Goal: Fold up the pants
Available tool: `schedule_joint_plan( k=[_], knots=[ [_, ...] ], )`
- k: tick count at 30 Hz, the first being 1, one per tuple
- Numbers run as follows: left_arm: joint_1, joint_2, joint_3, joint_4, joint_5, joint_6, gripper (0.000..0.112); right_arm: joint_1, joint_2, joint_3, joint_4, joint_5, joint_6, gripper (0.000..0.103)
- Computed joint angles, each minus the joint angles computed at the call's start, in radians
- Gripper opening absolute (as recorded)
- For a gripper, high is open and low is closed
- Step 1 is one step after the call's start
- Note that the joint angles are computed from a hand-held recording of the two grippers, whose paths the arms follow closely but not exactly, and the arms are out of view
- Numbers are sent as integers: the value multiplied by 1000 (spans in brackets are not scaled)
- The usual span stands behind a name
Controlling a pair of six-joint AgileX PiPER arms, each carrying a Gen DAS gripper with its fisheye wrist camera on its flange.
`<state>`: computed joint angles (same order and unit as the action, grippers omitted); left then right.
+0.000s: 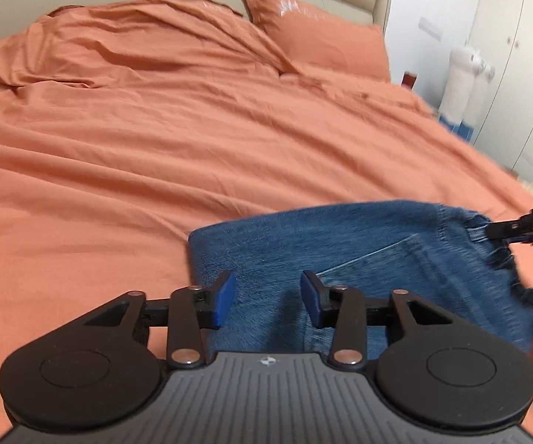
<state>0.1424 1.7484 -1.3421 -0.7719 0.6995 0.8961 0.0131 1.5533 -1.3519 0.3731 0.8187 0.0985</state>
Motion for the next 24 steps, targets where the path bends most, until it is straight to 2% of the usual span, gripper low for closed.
schedule_joint_plan(
  k=[3, 7, 9, 11, 13, 15, 17, 18, 19, 22, 24],
  knots=[
    [-33, 59, -27, 48, -55, -15, 45, 1, 59, 12, 1, -31, -30, 6],
    [-37, 106, -63, 79, -40, -31, 49, -2, 87, 69, 15, -92, -74, 6],
    [-42, 83, -53, 120, -46, -60, 49, -11, 80, 73, 29, -88, -79, 7],
    [-49, 41, -47, 201, -44, -127, 46, 7, 59, 52, -32, -61, -28, 11],
    [-29, -28, -8, 198, -24, -108, 46, 26, -1, 63, -75, -62, -12, 17],
    [-1, -114, 47, 190, 5, -68, 46, 49, -90, 97, -132, -63, 16, 18],
    [28, -217, 111, 206, 40, -23, 48, 48, -204, 168, -119, -62, 9, 31],
    [46, -267, 141, 209, 64, 1, 51, 45, -264, 208, -115, -55, 23, 40],
    [61, -307, 160, 211, 94, 19, 55, 45, -324, 247, -129, -49, 61, 43],
    [145, -427, 220, 175, 238, 132, 62, 23, -484, 383, -130, -41, 151, 43],
    [178, -489, 254, 194, 317, 180, 64, -18, -557, 477, -61, -49, 149, 43]
  ],
)
